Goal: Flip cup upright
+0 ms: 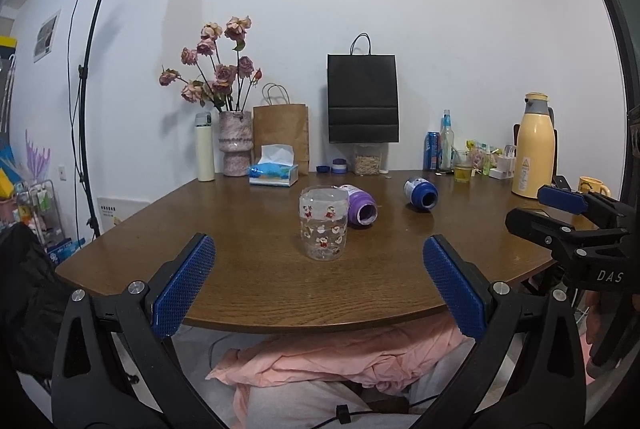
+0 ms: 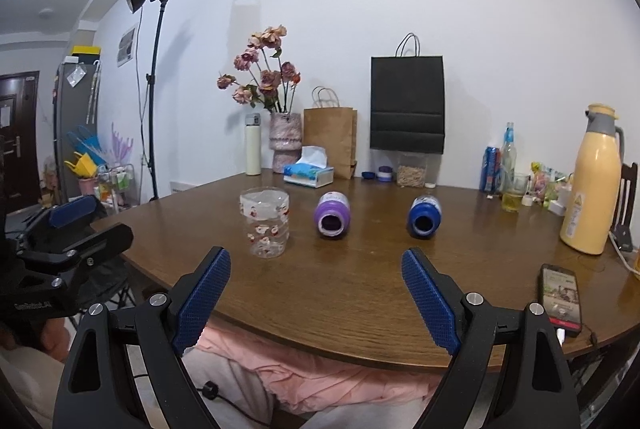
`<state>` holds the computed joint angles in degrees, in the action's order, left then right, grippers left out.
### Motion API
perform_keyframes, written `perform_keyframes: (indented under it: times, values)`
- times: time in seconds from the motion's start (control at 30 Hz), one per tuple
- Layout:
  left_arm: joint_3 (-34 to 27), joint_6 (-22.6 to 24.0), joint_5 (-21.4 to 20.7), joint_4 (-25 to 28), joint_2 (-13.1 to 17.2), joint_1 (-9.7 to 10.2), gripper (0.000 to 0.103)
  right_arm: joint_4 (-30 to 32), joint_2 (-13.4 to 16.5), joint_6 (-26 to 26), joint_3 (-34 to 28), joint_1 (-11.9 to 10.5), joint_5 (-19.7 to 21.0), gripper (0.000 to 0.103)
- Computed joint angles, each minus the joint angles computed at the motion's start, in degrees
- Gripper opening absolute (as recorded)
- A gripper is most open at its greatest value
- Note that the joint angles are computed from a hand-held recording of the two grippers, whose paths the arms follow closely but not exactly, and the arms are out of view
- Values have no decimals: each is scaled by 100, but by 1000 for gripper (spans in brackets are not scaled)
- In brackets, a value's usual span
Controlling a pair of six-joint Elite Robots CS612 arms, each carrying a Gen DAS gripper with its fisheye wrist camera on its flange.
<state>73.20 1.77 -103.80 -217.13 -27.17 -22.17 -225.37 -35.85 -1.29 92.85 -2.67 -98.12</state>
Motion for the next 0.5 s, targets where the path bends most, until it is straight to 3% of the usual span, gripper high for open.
perform_keyframes:
  times: [0.33, 0.5]
  values:
    - [-22, 35, 86, 18, 10, -11, 103, 19, 152, 130, -171, 16, -508, 91]
    - [-19, 36, 123, 64, 0, -18, 103, -51, 171, 343, -144, -59, -304, 91]
